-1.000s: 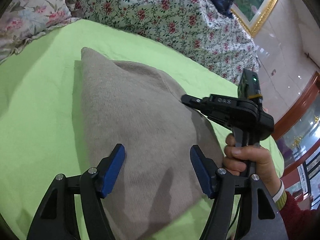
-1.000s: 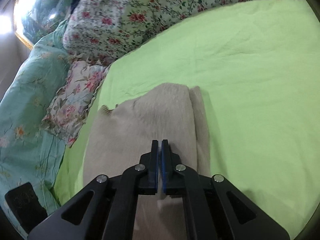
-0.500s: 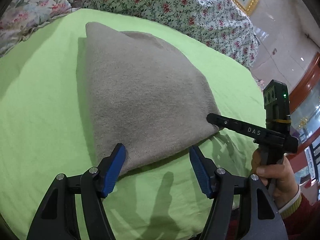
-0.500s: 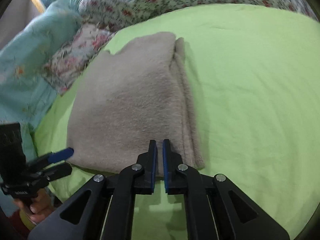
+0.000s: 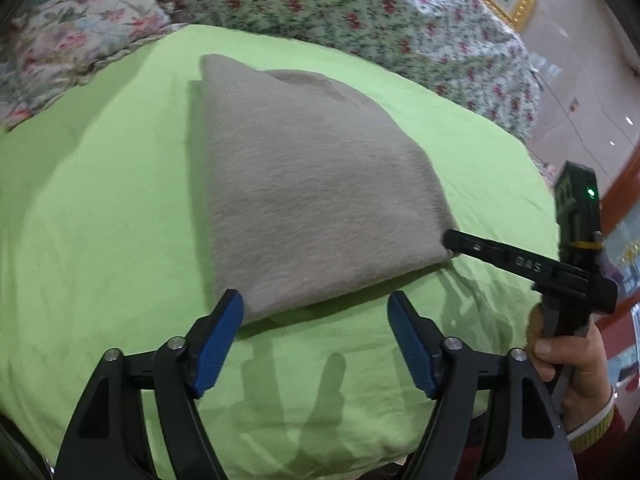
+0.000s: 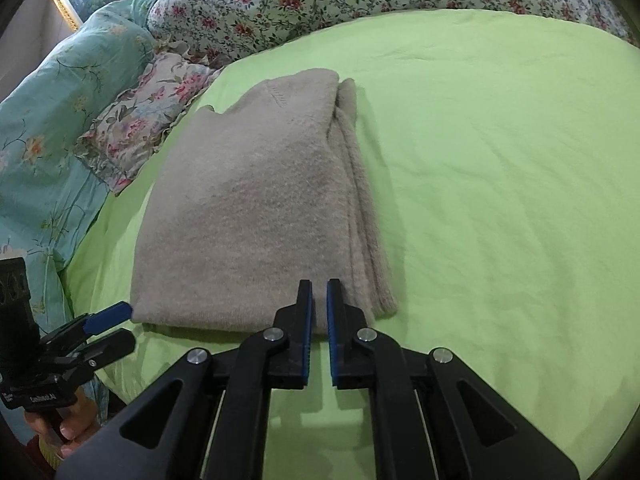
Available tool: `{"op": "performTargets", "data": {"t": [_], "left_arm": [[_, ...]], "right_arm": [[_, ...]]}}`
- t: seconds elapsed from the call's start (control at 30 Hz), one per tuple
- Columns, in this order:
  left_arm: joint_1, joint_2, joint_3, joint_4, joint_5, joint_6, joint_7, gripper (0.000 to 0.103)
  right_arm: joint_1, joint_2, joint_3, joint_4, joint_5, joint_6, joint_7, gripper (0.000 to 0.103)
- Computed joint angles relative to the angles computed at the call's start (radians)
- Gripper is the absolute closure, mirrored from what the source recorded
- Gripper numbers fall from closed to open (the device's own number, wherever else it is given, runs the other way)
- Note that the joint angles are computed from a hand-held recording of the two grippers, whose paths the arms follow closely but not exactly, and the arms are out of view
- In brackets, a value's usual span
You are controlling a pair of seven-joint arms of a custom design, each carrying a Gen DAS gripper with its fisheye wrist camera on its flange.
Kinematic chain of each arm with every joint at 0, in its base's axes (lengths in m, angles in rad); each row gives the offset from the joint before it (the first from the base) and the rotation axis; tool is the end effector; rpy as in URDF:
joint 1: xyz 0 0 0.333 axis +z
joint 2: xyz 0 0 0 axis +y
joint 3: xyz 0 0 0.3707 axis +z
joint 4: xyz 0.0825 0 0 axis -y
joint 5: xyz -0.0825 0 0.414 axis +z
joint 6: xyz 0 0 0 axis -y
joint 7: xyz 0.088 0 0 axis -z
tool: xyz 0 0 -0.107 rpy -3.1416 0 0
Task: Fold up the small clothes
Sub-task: 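Pull both tools back from the folded sweater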
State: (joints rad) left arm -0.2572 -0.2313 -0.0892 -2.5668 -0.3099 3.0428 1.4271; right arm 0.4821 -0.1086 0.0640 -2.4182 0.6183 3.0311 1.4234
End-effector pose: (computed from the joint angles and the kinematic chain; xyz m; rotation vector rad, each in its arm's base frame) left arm 0.4638 -0.1439 0.4589 -2.0134 1.8410 -0.9426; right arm 0.4760 0.2388 0.4603 -1.7893 1.6102 -0.1912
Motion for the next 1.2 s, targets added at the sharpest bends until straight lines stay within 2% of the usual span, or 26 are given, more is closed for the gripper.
{"op": "performTargets", "data": {"t": [0.03, 0.1, 0.17, 0.2, 0.23, 0.33, 0.4, 0.47, 0.6, 0.8, 0.87, 1.0, 1.07, 1.2], "left_arm": [[0.047, -0.010, -0.038, -0.007, 0.041, -0.007, -0.049, 0.022], [0.098, -0.035, -0.075, -0.022, 0.096, -0.025, -0.119, 0.022], [0.187, -0.075, -0.139, -0.042, 0.192, -0.047, -0.222, 0.022], [0.210, -0.087, -0.154, -0.048, 0.230, -0.052, -0.256, 0.022], [0.265, -0.112, -0.198, -0.056, 0.292, -0.070, -0.316, 0.022], [0.349, -0.163, -0.263, -0.073, 0.416, -0.107, -0.421, 0.020], [0.372, -0.189, -0.283, -0.081, 0.474, -0.129, -0.466, 0.019], [0.375, -0.207, -0.290, -0.085, 0.519, -0.155, -0.498, 0.016], [0.348, -0.225, -0.271, -0.088, 0.584, -0.212, -0.534, 0.013], [0.327, -0.269, -0.270, -0.089, 0.698, -0.327, -0.580, 0.013], [0.321, -0.294, -0.272, -0.093, 0.733, -0.356, -0.595, 0.011], [0.291, -0.297, -0.244, -0.092, 0.747, -0.352, -0.604, 0.007], [0.290, -0.290, -0.243, -0.088, 0.756, -0.341, -0.613, 0.001], [0.296, -0.262, -0.239, -0.073, 0.770, -0.325, -0.634, 0.001]], "right_arm": [[-0.017, -0.010, 0.015, -0.011, -0.046, -0.003, 0.042, 0.093], [-0.024, -0.029, 0.019, -0.026, -0.083, -0.012, 0.076, 0.084], [-0.028, -0.053, 0.025, -0.042, -0.123, -0.029, 0.113, 0.066], [-0.043, -0.068, 0.042, -0.056, -0.169, -0.030, 0.155, 0.060], [-0.063, -0.082, 0.061, -0.068, -0.227, -0.029, 0.204, 0.052], [-0.069, -0.134, 0.080, -0.107, -0.330, -0.037, 0.278, 0.043], [-0.064, -0.161, 0.083, -0.124, -0.374, -0.052, 0.311, 0.038], [-0.063, -0.188, 0.092, -0.143, -0.416, -0.067, 0.345, 0.031], [-0.068, -0.233, 0.112, -0.172, -0.500, -0.102, 0.402, 0.025], [-0.018, -0.294, 0.071, -0.208, -0.502, -0.155, 0.404, 0.023], [-0.014, -0.316, 0.068, -0.218, -0.500, -0.159, 0.406, 0.014], [-0.016, -0.331, 0.071, -0.218, -0.516, -0.156, 0.405, 0.008], [-0.035, -0.325, 0.085, -0.210, -0.539, -0.148, 0.413, 0.006], [-0.032, -0.289, 0.076, -0.185, -0.547, -0.133, 0.409, 0.004]]}}
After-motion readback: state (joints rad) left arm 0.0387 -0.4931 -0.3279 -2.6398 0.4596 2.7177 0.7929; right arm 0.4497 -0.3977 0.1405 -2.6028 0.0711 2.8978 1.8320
